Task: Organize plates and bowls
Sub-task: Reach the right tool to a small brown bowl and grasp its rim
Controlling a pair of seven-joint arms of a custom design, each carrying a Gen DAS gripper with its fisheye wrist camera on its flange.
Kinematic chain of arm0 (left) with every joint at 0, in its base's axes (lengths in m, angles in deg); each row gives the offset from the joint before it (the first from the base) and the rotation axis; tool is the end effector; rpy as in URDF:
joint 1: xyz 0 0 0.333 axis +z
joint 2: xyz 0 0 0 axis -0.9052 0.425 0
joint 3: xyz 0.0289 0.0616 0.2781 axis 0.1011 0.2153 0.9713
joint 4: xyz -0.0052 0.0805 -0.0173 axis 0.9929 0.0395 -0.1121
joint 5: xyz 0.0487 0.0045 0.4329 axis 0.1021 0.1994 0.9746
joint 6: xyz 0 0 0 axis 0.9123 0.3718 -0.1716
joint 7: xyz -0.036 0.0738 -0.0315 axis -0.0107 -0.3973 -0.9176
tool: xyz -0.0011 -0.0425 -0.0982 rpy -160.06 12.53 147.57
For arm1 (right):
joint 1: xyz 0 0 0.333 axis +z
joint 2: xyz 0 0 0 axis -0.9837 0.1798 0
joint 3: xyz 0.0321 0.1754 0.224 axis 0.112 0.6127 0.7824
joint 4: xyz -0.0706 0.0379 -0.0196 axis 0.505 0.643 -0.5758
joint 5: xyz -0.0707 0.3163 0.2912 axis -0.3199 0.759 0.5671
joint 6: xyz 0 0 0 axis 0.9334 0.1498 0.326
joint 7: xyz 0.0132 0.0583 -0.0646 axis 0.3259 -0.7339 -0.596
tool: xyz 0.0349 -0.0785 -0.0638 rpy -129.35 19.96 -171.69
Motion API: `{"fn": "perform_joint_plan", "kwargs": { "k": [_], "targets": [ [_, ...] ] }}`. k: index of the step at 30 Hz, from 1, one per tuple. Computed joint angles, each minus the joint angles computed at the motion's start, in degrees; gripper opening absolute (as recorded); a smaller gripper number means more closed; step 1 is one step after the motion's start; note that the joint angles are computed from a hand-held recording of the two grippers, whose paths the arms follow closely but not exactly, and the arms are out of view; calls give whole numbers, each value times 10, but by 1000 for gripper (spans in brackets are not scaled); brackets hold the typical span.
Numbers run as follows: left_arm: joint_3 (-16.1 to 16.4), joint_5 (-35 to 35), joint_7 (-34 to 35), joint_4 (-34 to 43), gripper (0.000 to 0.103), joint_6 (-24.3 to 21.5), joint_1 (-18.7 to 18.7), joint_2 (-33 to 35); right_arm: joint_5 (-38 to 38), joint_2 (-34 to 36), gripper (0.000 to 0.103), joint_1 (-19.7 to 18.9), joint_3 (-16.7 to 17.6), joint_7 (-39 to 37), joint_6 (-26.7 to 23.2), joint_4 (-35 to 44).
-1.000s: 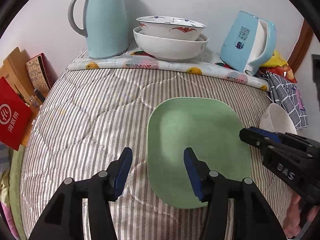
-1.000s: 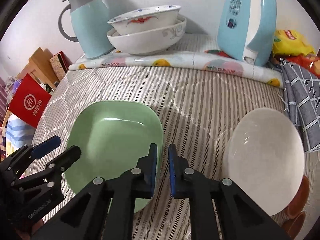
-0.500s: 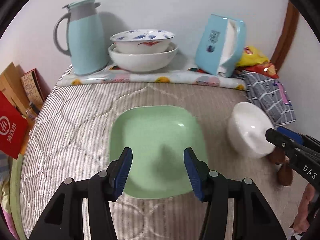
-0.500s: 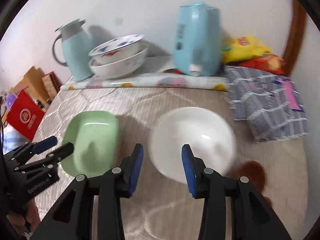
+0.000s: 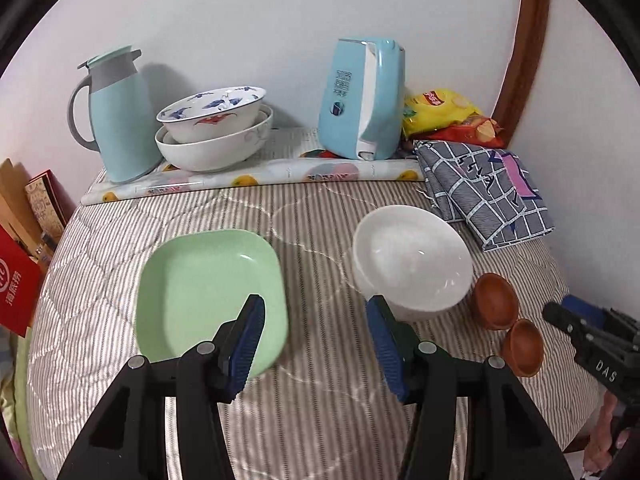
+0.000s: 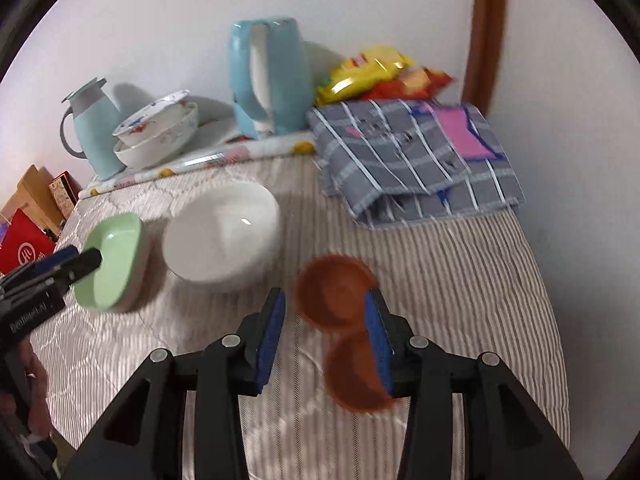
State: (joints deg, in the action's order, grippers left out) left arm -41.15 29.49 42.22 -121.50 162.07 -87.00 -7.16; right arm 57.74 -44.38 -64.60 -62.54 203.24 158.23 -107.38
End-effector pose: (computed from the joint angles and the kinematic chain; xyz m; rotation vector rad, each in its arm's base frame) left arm 0.5006 -0.3706 0.3454 -1.9395 1.7495 -0.6363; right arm 0.5230 0.2000 0.3594 -1.9624 1.8221 -0.4094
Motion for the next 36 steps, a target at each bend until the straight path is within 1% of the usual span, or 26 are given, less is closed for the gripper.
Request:
{"fn": "perform_joint_plan", "kwargs": {
  "k": [5, 10, 14, 17, 18, 19, 20, 21, 22, 24, 25, 26, 28, 34, 36],
  "targets": [
    [-1, -3, 1, 20, 51, -9, -10, 24, 25, -9, 41, -9, -14, -23, 2, -34],
    [6, -11, 3, 33, 51, 8, -20, 43, 66, 11, 41, -10, -20, -59, 3, -38],
    [12, -9, -2, 41, 51, 20, -28, 54, 122, 28, 40, -6, -25, -110, 12, -39],
    [15, -11, 1, 53, 51, 23, -36, 65, 152, 41, 34, -5, -23, -135, 13, -33],
    [15, -13, 4, 57, 51, 23, -38, 69, 164, 46, 28, -5, -23, -146, 10, -30],
    [16, -16, 8, 61, 51, 21, -40, 72, 154, 51, 23, -6, -22, -139, 5, -26],
    [16, -17, 11, 65, 51, 19, -44, 76, 138, 53, 20, -7, -21, -126, 3, -25],
    [17, -18, 14, 69, 51, 17, -47, 79, 122, 53, 15, -9, -21, -114, 8, -27],
    [17, -20, 18, 73, 51, 16, -50, 82, 126, 51, 12, -9, -22, -115, 13, -31],
    [18, -21, 22, 82, 51, 12, -56, 88, 200, 46, 10, -7, -23, -171, 22, -37],
    [19, -22, 23, 86, 51, 11, -59, 92, 220, 44, 9, -7, -24, -186, 24, -39],
    [20, -24, 25, 89, 51, 11, -61, 94, 218, 41, 9, -8, -24, -184, 27, -42],
    [20, -28, 32, 98, 51, 9, -66, 101, 191, 29, 7, -12, -23, -162, 35, -51],
    [22, -40, 52, 127, 51, 9, -83, 126, 136, 4, 7, -25, -25, -128, 43, -70],
    [25, -40, 59, 141, 51, 8, -91, 138, 129, -4, 7, -28, -28, -124, 43, -77]
  ]
}}
